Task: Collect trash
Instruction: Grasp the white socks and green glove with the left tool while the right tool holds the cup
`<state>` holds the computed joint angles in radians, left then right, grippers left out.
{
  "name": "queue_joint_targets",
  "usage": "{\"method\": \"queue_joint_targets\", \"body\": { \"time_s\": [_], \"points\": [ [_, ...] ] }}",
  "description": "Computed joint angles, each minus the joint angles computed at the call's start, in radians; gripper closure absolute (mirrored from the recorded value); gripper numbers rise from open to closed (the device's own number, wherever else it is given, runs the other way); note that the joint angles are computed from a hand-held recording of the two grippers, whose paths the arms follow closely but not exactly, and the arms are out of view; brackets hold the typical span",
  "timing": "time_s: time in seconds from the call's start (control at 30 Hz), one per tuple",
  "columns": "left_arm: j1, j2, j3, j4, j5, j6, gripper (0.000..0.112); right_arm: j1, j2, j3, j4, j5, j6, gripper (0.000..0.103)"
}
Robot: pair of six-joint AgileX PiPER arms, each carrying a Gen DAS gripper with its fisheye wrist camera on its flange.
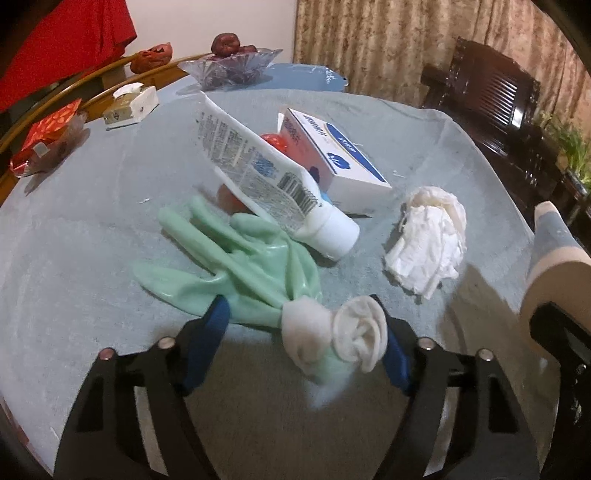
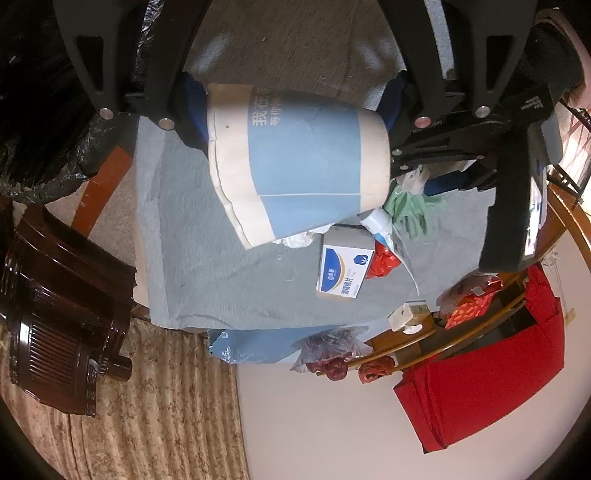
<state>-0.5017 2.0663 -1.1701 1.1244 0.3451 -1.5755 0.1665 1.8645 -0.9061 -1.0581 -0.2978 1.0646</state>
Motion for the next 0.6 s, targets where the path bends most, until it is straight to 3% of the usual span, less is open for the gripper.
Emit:
{"method": "queue_joint_targets", "body": {
  "time_s": [0.1, 0.2, 0.43, 0.6],
  "points": [
    [-0.009, -0.01, 0.014, 0.019, 0.02, -0.016, 0.062, 0.002, -0.009, 0.005, 0.004, -0.002, -0.004, 0.03],
    [0.014, -0.043, 0.06, 0.051, -0.024, -0.061, 0.077, 0.004, -0.025, 0.017, 0.012, -0.004, -0.011, 0.03],
    [0.035, -0.171, 0.196, 0.205, -0.072, -0.269, 0.079, 0.01, -0.071, 0.045, 0.005, -0.01, 0.0, 0.03],
    [0.017, -0.276, 0.27, 0.242, -0.067, -0.31, 0.079, 0.009, -0.111, 0.062, -0.008, -0.018, 0.015, 0.03]
  ]
}}
